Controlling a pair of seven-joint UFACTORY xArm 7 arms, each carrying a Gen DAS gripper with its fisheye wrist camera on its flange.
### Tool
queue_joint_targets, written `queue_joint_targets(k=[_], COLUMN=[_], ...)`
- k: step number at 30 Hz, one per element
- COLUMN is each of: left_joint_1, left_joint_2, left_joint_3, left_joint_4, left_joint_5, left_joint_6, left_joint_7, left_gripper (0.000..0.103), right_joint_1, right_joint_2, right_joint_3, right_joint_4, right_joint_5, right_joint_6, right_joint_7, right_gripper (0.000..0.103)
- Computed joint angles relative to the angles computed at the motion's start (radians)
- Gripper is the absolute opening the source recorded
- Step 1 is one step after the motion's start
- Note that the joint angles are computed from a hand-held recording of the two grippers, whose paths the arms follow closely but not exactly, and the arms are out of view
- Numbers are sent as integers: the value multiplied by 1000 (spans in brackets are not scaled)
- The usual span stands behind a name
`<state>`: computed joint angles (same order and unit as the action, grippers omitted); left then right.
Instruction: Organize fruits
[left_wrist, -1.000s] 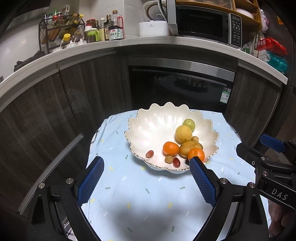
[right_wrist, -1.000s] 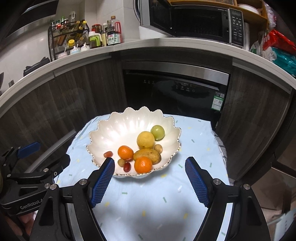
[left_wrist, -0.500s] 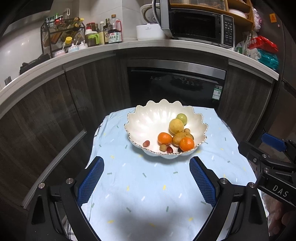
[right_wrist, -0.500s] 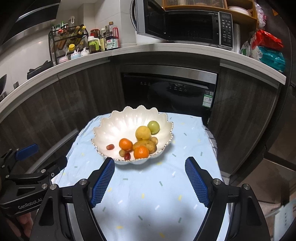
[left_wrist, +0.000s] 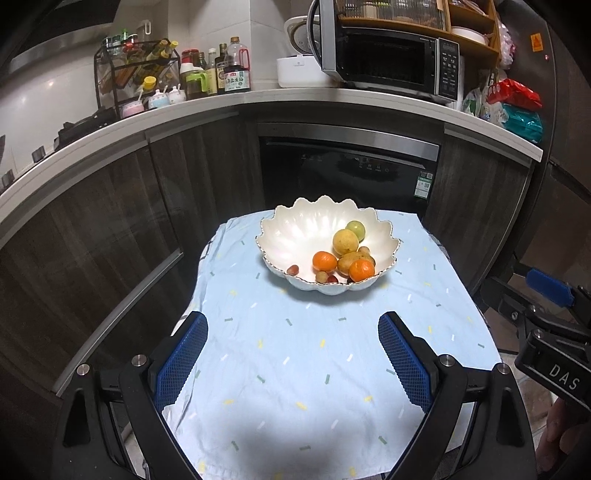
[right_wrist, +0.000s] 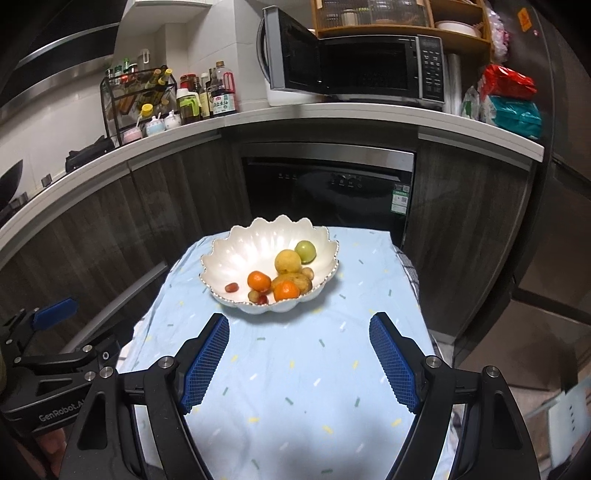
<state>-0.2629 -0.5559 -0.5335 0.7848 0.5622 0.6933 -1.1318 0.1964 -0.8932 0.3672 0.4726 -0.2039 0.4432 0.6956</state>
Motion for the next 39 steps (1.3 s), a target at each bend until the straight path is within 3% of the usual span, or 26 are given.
queue_joint_targets(k=[9, 39], left_joint_1=[-31, -8], left_joint_2=[-47, -64], left_joint_3=[2, -12], left_joint_4=[-22, -22], left_joint_5=[-44, -60], left_joint_6=[39, 39], left_joint_7=[20, 38], left_gripper=[95, 95], right_joint_1=[19, 17], right_joint_2=[-73, -76], right_joint_3=[28, 29], right_joint_4=[-9, -17], right_joint_5=[3, -13], right_joint_6=[64, 54], right_joint_7=[37, 54], right_gripper=[79, 79])
